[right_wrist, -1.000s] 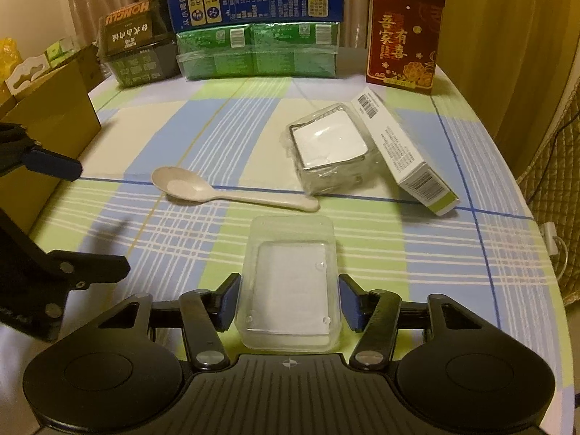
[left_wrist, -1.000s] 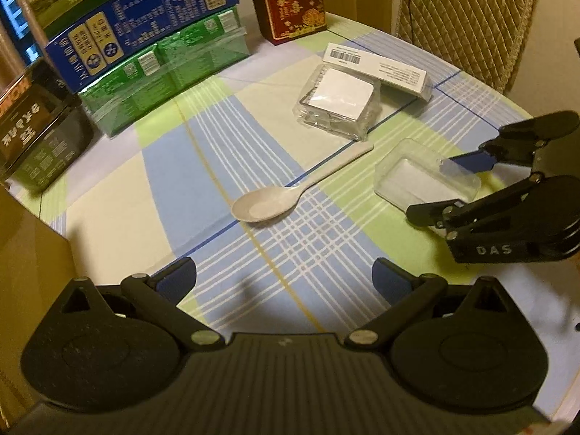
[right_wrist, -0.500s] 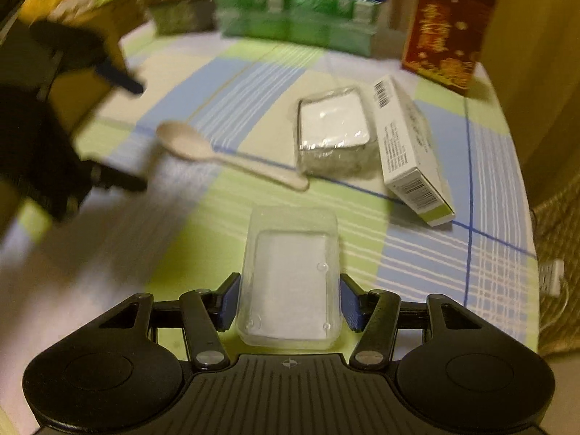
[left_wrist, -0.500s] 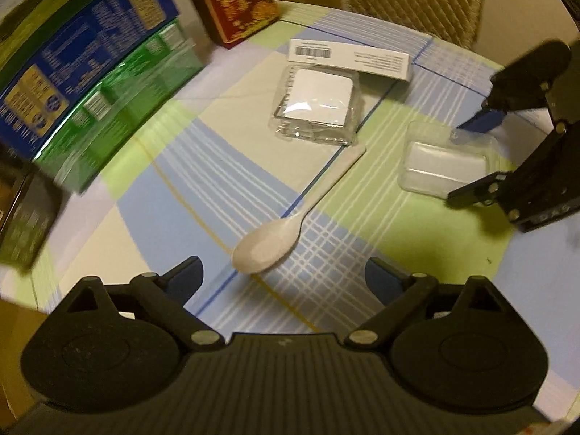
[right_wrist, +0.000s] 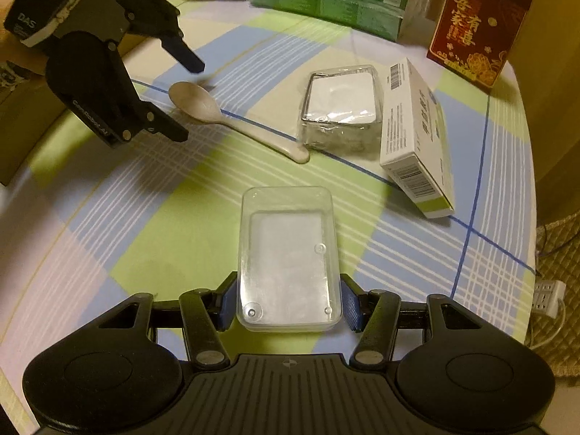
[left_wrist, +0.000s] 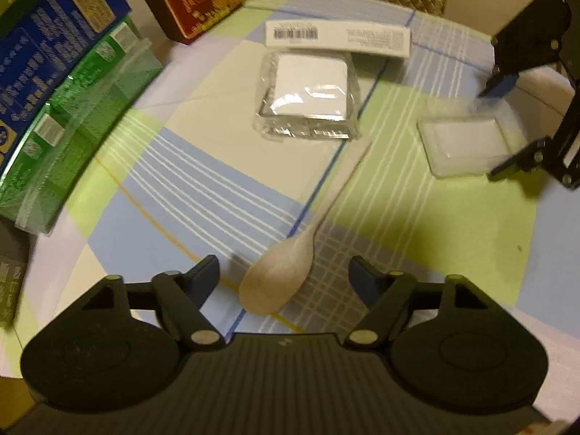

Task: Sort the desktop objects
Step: 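Grasp the white spoon with the left gripper while the right grasps the clear tray, then lift the white spoon and clear tray off the table with both grippers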

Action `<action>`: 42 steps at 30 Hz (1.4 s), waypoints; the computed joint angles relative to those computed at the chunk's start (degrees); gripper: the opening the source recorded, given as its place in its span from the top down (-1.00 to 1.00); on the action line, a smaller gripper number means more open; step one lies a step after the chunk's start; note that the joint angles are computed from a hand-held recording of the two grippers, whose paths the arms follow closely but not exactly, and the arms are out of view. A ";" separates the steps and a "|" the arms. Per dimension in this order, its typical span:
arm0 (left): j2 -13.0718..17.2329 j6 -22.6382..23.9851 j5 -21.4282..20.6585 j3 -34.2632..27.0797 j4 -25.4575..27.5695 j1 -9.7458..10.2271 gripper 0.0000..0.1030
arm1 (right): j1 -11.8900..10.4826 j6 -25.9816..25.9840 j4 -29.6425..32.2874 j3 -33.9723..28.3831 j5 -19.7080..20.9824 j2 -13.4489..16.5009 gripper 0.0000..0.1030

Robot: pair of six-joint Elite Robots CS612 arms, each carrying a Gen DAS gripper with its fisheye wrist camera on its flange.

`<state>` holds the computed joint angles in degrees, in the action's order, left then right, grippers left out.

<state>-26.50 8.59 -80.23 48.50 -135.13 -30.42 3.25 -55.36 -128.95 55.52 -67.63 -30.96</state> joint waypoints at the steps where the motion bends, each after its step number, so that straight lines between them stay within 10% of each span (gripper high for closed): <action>1: 0.13 0.53 -0.36 -0.37 1.11 0.08 -0.35 | 0.03 0.04 0.20 -0.20 0.03 0.06 -0.04; 10: -0.43 -1.46 -2.66 0.45 1.53 0.41 0.33 | -0.11 1.81 -1.00 0.69 0.71 -0.22 -0.03; 20: -2.20 -7.04 -3.37 1.93 5.55 -0.66 0.47 | -0.25 8.23 -0.95 2.15 0.03 -1.27 -0.03; 33: -9.86 -29.06 -3.58 17.86 -6.15 -4.92 0.49 | -0.36 21.80 -2.99 12.24 -0.19 -7.27 -0.03; 39: -12.13 -35.32 2.15 24.22 -13.14 -7.37 0.45 | -0.52 25.96 -9.78 19.63 0.32 -10.50 -0.03; 42: -12.53 -34.64 7.90 26.58 -17.82 -8.66 0.10 | -0.83 26.91 -15.10 23.07 1.18 -11.55 -0.05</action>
<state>-39.04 -26.05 -72.33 75.08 -152.95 -39.08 2.43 -28.46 -144.05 78.59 -66.44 -42.51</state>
